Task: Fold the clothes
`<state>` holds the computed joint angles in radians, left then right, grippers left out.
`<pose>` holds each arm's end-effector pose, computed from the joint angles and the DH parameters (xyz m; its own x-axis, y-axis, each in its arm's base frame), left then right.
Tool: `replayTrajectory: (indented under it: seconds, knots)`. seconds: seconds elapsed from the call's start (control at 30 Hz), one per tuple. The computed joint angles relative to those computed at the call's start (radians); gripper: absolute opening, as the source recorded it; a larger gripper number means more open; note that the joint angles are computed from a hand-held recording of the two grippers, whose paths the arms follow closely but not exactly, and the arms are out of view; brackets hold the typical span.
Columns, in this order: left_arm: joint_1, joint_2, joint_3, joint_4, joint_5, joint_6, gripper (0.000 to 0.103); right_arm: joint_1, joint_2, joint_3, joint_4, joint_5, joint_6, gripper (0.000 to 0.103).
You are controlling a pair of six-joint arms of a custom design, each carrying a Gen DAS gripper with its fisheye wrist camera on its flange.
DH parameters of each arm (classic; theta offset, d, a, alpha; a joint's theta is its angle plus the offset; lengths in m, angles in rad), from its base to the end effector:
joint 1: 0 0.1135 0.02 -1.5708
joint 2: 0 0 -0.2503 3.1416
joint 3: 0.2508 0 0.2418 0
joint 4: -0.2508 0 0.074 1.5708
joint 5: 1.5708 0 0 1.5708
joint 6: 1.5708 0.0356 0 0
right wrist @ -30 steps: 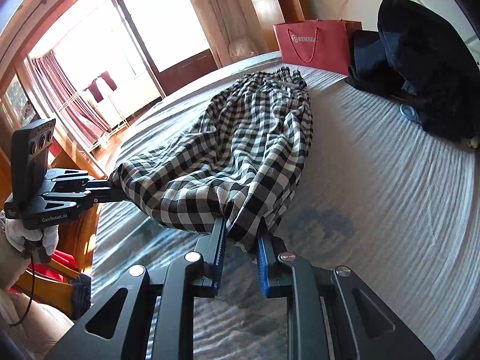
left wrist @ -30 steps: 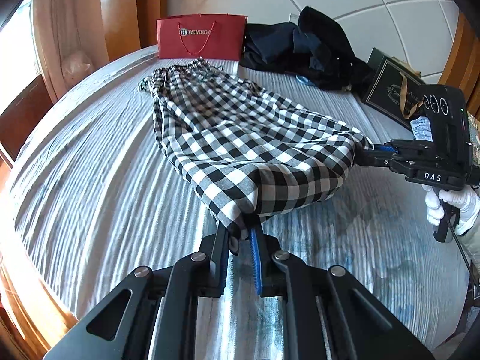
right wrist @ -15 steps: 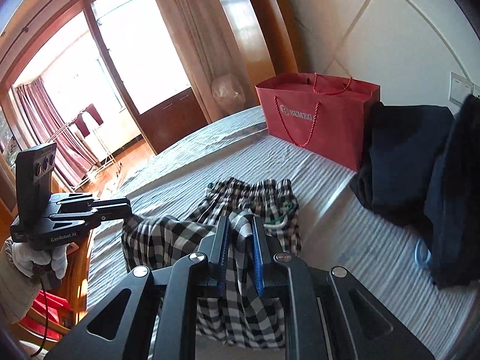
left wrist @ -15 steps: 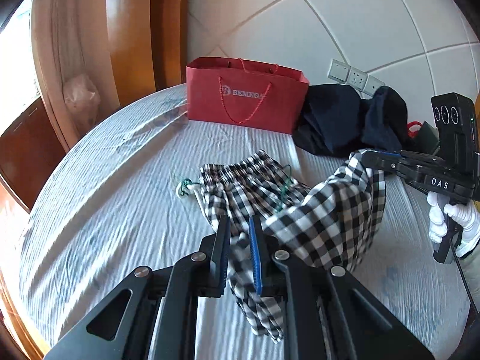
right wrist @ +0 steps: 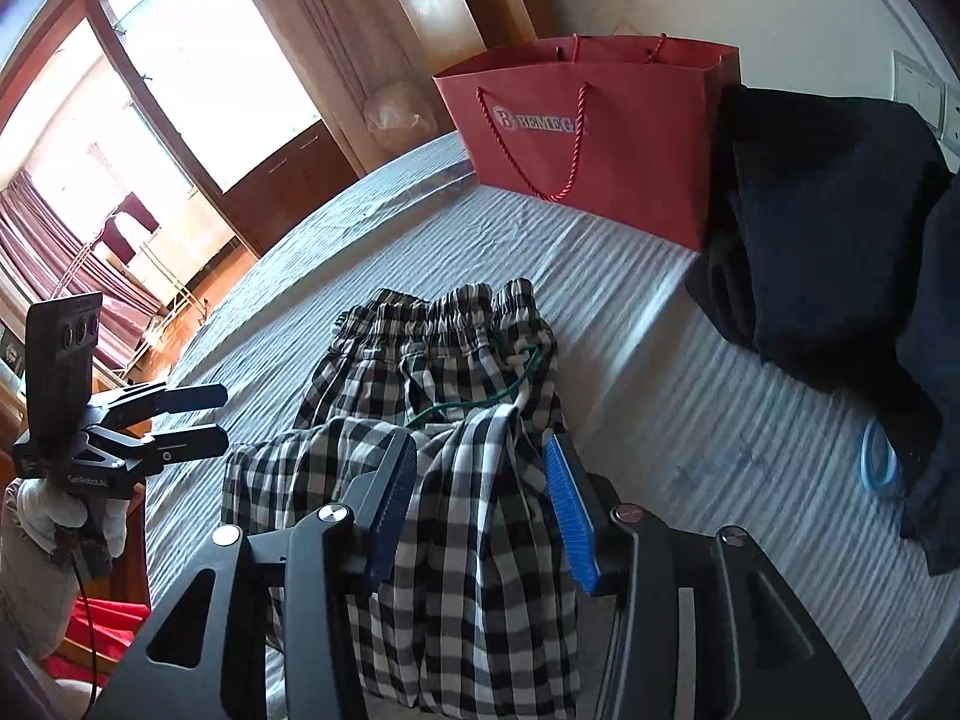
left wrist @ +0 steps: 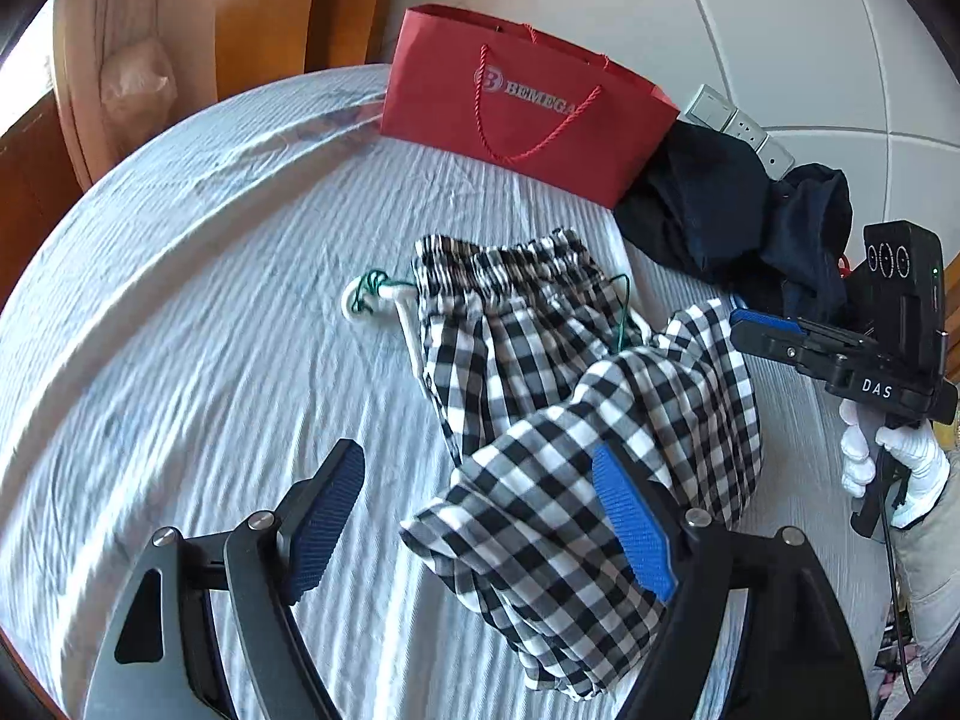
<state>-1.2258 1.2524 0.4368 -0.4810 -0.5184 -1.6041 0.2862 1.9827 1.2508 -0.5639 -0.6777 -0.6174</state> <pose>0.0755 -0.1581 0.1208 -0.7608 -0.4499 -0.4677 -0.3511 0.8914 -0.2865 0.3412 0.1237 0.1331 -0.5310 -0.6264 -0.5708 -0.8470 0.4129 0.3348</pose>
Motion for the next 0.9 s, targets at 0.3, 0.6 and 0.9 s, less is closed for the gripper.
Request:
replayTrajectory:
  seconds: [0.3, 0.6, 0.9]
  knots:
    - [0.012, 0.303, 0.059, 0.206, 0.080, -0.043, 0.019, 0.051, 0.066, -0.031, 0.046, 0.093, 0.060, 0.044]
    - [-0.022, 0.113, 0.264, -0.265, -0.112, 0.016, 0.009, 0.042, -0.126, -0.090, 0.074, 0.013, 0.016, 0.008]
    - [0.527, 0.297, 0.139, 0.037, 0.105, 0.511, 0.055, 0.194, 0.254, 0.253, 0.129, 0.235, 0.305, 0.048]
